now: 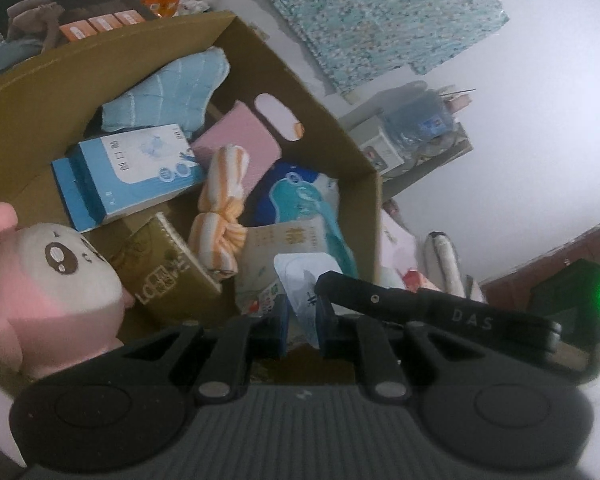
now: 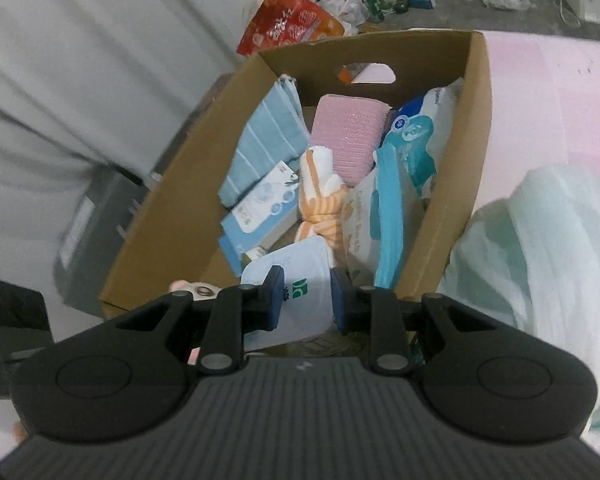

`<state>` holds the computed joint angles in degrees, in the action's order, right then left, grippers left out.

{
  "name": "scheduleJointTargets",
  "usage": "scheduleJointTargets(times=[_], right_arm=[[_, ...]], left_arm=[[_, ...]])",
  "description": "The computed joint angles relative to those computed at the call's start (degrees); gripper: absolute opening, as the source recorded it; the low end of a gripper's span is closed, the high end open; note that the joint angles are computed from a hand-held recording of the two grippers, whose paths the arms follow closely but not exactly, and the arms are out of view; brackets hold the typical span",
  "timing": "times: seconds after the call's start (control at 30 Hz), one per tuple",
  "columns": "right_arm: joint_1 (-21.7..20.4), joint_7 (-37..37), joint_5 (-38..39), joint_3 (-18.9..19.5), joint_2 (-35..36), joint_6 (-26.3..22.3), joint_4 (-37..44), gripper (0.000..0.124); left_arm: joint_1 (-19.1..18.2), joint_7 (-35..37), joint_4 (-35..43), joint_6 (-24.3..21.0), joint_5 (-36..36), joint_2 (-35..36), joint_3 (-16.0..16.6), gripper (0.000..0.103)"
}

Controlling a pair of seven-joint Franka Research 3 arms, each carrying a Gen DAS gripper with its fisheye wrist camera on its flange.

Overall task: Organize soft objects
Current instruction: 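Open both tools to drop the cups into the cardboard box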

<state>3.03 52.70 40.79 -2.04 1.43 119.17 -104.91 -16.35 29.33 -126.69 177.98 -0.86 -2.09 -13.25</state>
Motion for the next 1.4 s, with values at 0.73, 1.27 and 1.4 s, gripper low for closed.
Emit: scheduleJointTargets(times=[0.73,1.27,1.4], right_arm=[[0.54,0.01,-4.97,0.43,1.67,-3.23,3.03,0.036],[-2.59,-2.42,8.18,-2.57,-4.62,-5.40,-1.91,0.041],[-3.32,-4.02,11.31,-4.00,-9.14,-4.08,-6.36,0.047]], left_arm=[[-0.58,13.38,2.48,-8.31,-15.88,1.33,-0.78,0.023],[0.73,-2.58,2.36,-10.26,7.27,-1.96,-1.40,0.048],[1.88,-8.93,2.16,-11.80,16.93,-4.41,-2.72,0.062]])
